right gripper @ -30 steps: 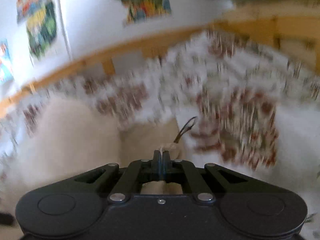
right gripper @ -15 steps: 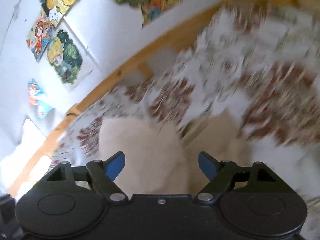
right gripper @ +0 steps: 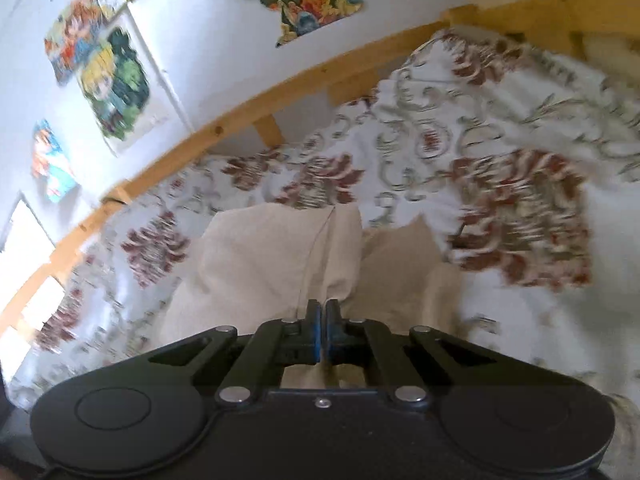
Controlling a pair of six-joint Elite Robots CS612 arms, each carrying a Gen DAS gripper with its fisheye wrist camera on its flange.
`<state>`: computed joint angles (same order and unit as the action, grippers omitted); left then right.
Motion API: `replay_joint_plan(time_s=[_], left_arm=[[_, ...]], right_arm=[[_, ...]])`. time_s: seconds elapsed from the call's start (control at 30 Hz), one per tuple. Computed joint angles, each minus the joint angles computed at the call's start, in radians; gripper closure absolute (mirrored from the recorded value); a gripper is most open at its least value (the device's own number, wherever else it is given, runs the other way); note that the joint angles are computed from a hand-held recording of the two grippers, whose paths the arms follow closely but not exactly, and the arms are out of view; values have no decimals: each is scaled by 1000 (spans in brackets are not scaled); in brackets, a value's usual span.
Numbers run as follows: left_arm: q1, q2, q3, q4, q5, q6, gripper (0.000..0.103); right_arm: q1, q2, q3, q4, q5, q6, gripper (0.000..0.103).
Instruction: Fold large clothes
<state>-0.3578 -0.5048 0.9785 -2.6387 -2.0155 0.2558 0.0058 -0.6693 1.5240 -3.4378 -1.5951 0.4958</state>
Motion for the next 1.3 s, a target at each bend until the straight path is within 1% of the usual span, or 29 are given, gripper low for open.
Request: replay_joint_plan(time_s=[0.03, 0.07, 0.1, 0.13, 0.17, 0.23, 0.27, 0.33, 0.4, 0.47, 0.5, 0.53, 0.6, 0.63, 0.67, 0.73, 0.77, 0.83, 0.9, 0.93, 0.97, 1.03, 1.1, 1.13, 1.17, 1.2, 1.23, 1.27, 1.3], left_arm=[[5, -1, 4, -25, -21, -15, 8], [11, 2, 11, -84, -47, -46, 7], [14, 8, 16, -156, -55, -90, 4], [11, 11, 15, -202, -22, -130, 3], [5, 14, 8, -206, 25, -144, 3], [-8, 29, -36, -140, 118, -146, 7], [-12, 43, -70, -79, 133, -132, 6], [-10, 70, -123, -9, 125, -143, 4], [-6, 89, -166, 53, 111, -165, 3], [-2, 101, -183, 71, 94, -174, 2], [0, 104, -185, 71, 88, -178, 1], [1, 106, -186, 70, 84, -183, 1], [5, 106, -180, 67, 72, -191, 1], [6, 106, -180, 66, 69, -193, 1], [7, 108, -182, 64, 66, -196, 1], [9, 109, -178, 51, 60, -210, 0], [10, 111, -180, 51, 58, -215, 0], [14, 119, -193, 67, 38, -225, 0], [17, 131, -212, 91, 19, -239, 0], [17, 137, -223, 99, 18, -242, 0], [15, 143, -231, 103, 22, -243, 0], [11, 146, -236, 103, 33, -238, 0], [9, 139, -228, 98, 42, -230, 0], [8, 133, -220, 96, 47, -228, 0], [8, 127, -212, 92, 54, -228, 0], [9, 123, -209, 91, 56, -225, 0], [10, 121, -208, 93, 56, -221, 1], [11, 119, -209, 100, 57, -221, 1], [11, 115, -210, 108, 58, -226, 1]], right_arm=[[2, 5, -3, 18, -7, -4, 103], [4, 12, -9, 37, -12, -11, 102], [9, 22, -21, 66, -30, -36, 102], [19, 32, -36, 95, -65, -78, 102], [29, 45, -54, 120, -106, -129, 103], [41, 66, -79, 140, -150, -187, 103], [42, 70, -81, 133, -153, -189, 103], [42, 66, -70, 108, -156, -203, 101], [44, 44, -53, 95, -180, -213, 98], [44, 30, -49, 5, -183, -252, 86], [45, 29, -64, -36, -178, -273, 83], [43, 29, -79, -45, -150, -283, 81], [30, 39, -138, 0, -6, -320, 72], [31, 52, -176, 44, 31, -352, 69], [35, 68, -216, 100, 46, -394, 70], [48, 98, -287, 236, 14, -475, 70], [50, 111, -306, 269, 0, -491, 70], [43, 127, -315, 298, 21, -455, 70], [30, 138, -309, 290, 56, -386, 66], [28, 146, -309, 280, 57, -363, 62], [30, 153, -311, 274, 43, -354, 56], [33, 156, -314, 276, 23, -343, 52], [35, 147, -297, 250, 9, -327, 48], [33, 131, -271, 226, 9, -300, 44], [31, 112, -237, 185, 5, -278, 36], [34, 92, -196, 135, -22, -271, 28], [38, 75, -159, 91, -61, -264, 11], [40, 58, -118, 44, -93, -252, 1], [40, 41, -77, -3, -109, -241, 1]])
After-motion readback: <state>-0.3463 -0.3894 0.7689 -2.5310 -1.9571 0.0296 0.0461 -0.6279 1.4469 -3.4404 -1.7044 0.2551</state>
